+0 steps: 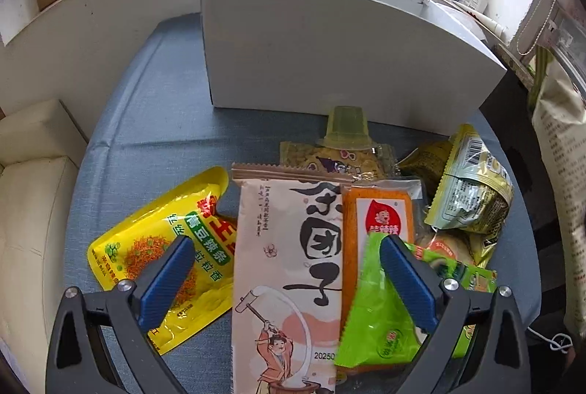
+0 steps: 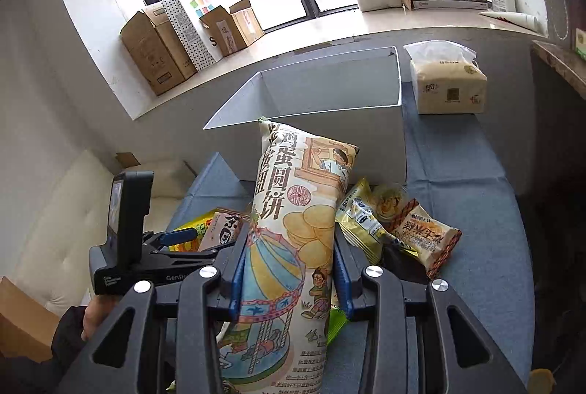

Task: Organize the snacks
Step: 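Grasp the pink pastry bar with left gripper while right carries egg-roll bag into box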

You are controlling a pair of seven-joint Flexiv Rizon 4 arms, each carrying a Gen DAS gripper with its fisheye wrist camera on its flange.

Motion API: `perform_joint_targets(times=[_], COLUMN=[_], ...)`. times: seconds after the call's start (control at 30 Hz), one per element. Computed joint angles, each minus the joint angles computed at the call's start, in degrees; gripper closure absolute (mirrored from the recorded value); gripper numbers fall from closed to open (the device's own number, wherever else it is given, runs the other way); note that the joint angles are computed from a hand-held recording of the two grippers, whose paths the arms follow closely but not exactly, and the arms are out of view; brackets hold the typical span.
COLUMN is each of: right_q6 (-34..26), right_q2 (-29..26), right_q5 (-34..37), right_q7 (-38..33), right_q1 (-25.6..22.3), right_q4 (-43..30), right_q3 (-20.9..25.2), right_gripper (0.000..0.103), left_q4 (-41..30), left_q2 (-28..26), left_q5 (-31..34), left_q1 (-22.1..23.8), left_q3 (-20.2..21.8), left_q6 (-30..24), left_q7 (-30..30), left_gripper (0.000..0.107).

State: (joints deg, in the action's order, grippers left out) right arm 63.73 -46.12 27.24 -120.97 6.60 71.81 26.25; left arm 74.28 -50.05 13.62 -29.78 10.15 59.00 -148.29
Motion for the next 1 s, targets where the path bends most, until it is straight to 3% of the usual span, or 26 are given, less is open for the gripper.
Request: perform_joint_targets(times=[0.1,0.17,0.2,0.23,0.33,0.5,0.73,1.0], right_q6=[-0.66,-0.96,-1.12,-1.27,-1.18,-0.87,0.49,1.33], right_q2=[-0.56,-0.78,-0.84,-0.91,-0.77,-0.64,-0.24,-1.68], right_q5=[-0.26,-0.3,-0.38,-0.38,-0.23,0.1,0.38,-0.91], right_q7=[0.79,1.13,1.28,1.2,0.44,-0.12,-0.87,-1.35], right_q1=[0.19,0.16,0.21,0.16,-0.01,-0.06,-0.12,1.35], right_q4=[-0.17,-0.23,-0.31,-0.39,-0.14,-0.15,0.12,-4.99], right_q3=[-0.55,-0.67,-0.73,-0.63,-0.29,-0.2,0.2,-0.05], right_gripper=[0.061,0.061,0.061,0.061,0.061,0.061,0.061,0.061], left_q4=[0.39,-1.01,-0.83,-0.22,-1.37,2.45,3.0,-2.97], left_q2=[-0.19,-0.34,-0.04,0.34,0.59,4.15,9.26,9.78], left_q5=[0.16,1.7,2.47,2.22,3.23,6.07,13.62,18.28], left_q1=[-0.17,-1.98,-2.08,-1.18,-2.07,-3.56,-7.27,-4.0], left_q3=[0.18,2.08,2.09,0.85,1.39,2.26,5.89,4.4], left_q6=[0.39,-2.67,-2.13,-1.06,-4.06,0.72,0.71,-1.54], left_q7=[-0.14,-0.89,-1.08,-0.26,-0.15,-3.77,-10.12,-8.27], left_gripper=[0.004,0.02,0.039,0.049,0.049,0.049,0.049,0.049])
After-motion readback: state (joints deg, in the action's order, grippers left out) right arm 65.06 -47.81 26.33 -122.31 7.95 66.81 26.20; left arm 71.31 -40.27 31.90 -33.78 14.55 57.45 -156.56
